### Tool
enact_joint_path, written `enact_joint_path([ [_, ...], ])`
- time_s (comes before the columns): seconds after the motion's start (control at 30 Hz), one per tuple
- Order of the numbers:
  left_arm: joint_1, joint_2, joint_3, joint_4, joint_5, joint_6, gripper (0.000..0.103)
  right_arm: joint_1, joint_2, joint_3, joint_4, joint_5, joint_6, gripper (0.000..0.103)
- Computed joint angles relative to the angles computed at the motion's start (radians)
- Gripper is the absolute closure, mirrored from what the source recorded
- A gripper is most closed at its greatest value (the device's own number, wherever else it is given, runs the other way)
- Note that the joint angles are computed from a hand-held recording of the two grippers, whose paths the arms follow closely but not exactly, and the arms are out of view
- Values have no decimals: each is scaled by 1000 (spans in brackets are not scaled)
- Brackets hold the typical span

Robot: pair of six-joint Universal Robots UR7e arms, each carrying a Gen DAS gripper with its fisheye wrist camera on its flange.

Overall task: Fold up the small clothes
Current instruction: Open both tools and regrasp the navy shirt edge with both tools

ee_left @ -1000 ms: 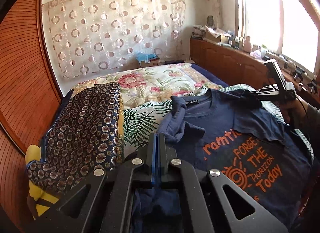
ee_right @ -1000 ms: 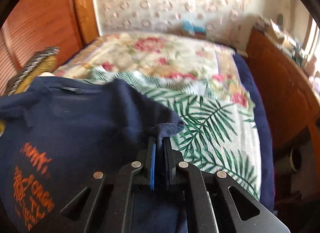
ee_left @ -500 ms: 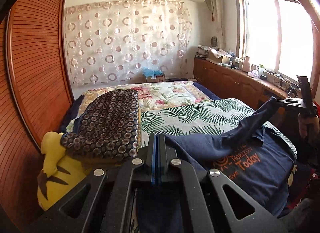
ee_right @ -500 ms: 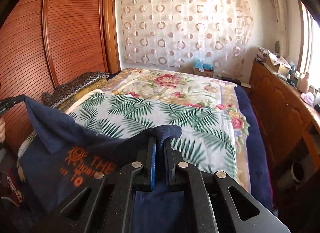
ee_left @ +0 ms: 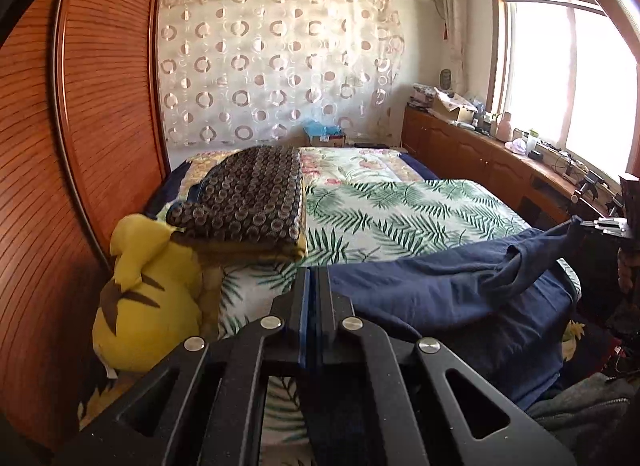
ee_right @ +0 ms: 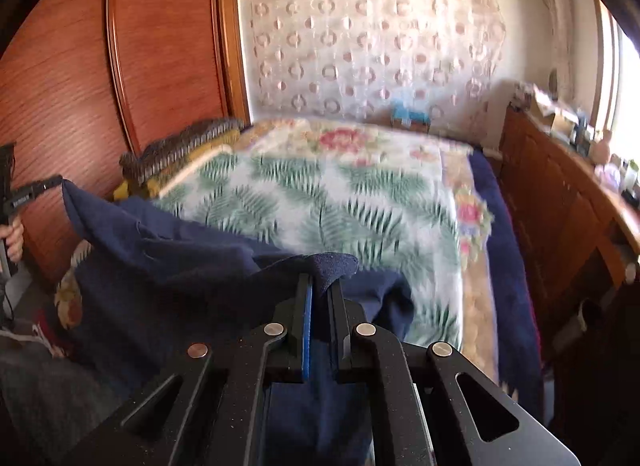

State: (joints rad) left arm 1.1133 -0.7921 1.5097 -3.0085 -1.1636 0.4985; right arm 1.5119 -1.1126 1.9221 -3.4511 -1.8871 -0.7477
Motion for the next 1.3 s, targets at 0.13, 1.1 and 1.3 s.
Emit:
enact_joint_path([
  [0.13,14,2,18,19,14,-31,101,-21,21,14,42,-45,27,97],
  [1.1,50,297,-399,227,59,-11,25,-40,210,-275,70,-161,20,36],
  [1.3,68,347,-478,307,89,-31,25,-55,254,-373,161,-198,66,36],
])
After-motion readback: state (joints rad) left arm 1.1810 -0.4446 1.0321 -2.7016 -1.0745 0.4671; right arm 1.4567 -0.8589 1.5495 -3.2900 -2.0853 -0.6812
